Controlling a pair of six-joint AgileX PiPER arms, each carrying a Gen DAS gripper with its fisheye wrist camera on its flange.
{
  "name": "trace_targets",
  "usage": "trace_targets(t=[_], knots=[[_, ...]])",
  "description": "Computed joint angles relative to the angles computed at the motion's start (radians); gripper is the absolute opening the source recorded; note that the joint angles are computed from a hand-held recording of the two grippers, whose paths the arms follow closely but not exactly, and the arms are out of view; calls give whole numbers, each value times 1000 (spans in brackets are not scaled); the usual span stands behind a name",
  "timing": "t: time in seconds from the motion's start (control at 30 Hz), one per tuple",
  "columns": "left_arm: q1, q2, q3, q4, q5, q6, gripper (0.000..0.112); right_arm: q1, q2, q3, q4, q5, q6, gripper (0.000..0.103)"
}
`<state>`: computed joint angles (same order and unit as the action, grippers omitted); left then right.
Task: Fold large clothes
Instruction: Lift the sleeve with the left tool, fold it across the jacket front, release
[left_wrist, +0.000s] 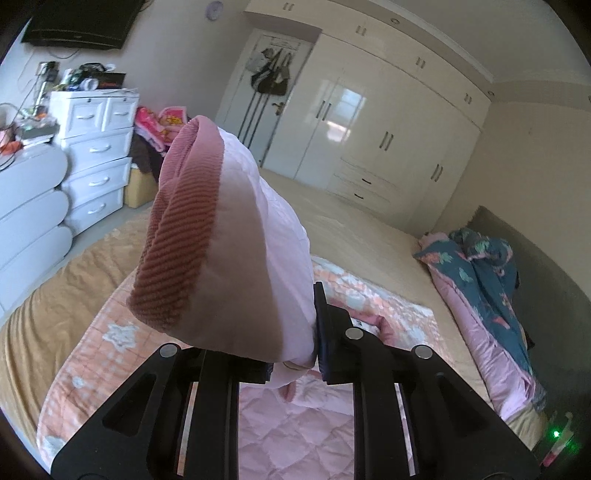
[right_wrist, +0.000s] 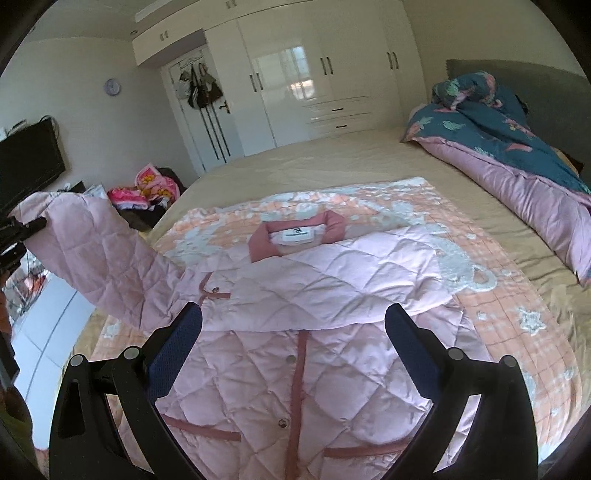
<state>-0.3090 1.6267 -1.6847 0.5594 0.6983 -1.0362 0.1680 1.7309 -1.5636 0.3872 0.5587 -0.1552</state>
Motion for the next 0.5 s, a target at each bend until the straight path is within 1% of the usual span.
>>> trace_targets(t=[0.17,0.4,0.5], knots=[[-52,78,-102,11,60,30,10,-54,-23,48,103,-21,-83,99],[-106,169,-220,15,112,57,10,-103,1,70,118,-18,-106,99],[-130,217,-281,4,132,81,10,-121,0,83,142,-29,-139,99]])
